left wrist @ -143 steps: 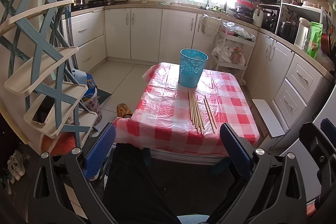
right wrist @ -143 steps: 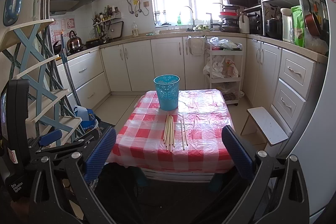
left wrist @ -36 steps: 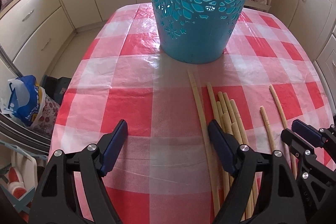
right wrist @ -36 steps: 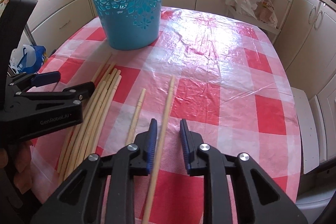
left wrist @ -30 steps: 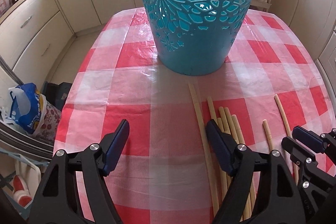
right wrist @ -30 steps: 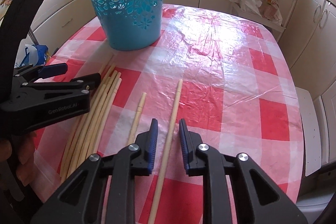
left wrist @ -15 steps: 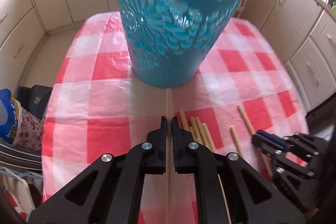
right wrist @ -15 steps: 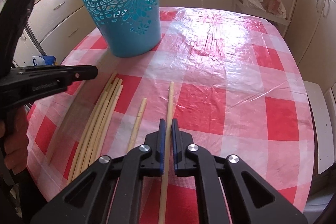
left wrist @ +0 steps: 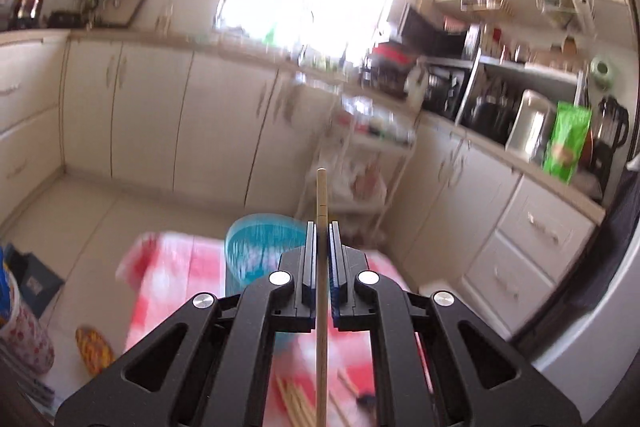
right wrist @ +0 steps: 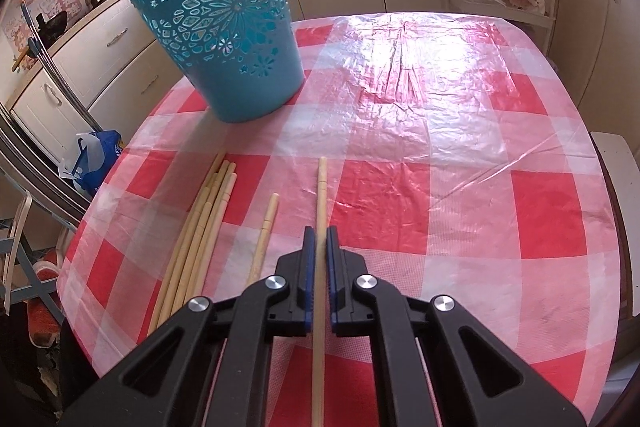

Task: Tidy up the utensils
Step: 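Lift the chopstick with the left gripper and drop it into the blue basket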

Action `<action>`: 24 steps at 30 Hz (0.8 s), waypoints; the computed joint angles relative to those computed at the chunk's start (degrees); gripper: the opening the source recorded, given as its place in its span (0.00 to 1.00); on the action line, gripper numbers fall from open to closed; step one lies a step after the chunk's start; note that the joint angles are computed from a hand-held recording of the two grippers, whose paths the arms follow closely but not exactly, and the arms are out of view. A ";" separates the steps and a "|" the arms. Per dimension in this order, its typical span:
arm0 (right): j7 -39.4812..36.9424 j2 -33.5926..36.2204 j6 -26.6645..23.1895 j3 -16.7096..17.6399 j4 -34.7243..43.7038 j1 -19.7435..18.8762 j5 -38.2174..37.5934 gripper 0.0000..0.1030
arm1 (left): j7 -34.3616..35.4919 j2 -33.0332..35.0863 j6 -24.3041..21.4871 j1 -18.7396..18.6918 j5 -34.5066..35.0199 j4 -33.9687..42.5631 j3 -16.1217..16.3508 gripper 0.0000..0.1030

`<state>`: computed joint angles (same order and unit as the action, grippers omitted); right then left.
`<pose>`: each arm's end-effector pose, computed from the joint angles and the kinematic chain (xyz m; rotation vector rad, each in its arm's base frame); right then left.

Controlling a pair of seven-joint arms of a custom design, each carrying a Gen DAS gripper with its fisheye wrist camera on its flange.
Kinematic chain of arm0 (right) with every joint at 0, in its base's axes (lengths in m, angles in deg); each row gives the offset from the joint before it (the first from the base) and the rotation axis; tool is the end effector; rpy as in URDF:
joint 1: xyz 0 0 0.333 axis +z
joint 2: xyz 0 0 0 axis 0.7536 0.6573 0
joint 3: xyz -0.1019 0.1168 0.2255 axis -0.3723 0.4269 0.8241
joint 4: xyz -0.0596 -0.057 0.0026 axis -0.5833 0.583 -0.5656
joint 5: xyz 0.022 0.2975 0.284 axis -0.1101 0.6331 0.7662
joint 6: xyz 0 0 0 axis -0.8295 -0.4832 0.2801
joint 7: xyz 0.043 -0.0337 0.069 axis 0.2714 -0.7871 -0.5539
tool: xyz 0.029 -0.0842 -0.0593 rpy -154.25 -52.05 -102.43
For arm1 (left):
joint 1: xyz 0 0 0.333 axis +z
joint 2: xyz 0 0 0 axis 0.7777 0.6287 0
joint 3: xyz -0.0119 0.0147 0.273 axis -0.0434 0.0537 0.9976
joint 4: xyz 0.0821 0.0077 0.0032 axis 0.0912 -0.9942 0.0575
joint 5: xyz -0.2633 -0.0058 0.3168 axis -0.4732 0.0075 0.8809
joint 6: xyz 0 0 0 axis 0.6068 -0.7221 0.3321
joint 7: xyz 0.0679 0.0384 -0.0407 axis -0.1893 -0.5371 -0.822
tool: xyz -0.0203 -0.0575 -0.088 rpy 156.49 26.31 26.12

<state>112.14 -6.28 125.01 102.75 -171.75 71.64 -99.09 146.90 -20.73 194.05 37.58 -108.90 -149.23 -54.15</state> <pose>0.3319 0.2633 0.4666 -1.5662 2.0536 -0.4175 0.5015 -0.0897 0.6181 -1.2338 2.0217 -1.7070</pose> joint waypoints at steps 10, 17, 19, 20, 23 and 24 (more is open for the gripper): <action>-0.01 -1.53 2.14 -0.86 -1.90 0.28 1.07 0.06 | 3.69 18.64 20.56 -0.89 -10.65 20.65 -7.97 0.05; -0.35 -2.37 4.41 -1.38 -3.30 0.28 2.75 0.06 | 6.92 28.02 30.01 0.94 -11.96 26.99 -13.55 0.05; -0.40 -2.38 4.55 -1.27 -3.32 0.17 2.93 0.06 | 6.88 29.02 30.63 1.82 -11.85 26.69 -14.67 0.05; -0.46 -2.36 4.59 -1.25 -3.29 0.12 3.00 0.06 | 8.07 29.19 31.22 2.19 -12.87 26.25 -15.20 0.05; -0.57 -2.41 4.72 -1.23 -3.36 0.04 3.20 0.06 | 13.58 28.21 32.32 2.85 -17.05 23.66 -16.05 0.05; -0.60 -2.42 4.70 -1.22 -3.36 0.00 3.24 0.06 | 13.82 28.04 32.30 2.78 -16.84 22.89 -16.02 0.05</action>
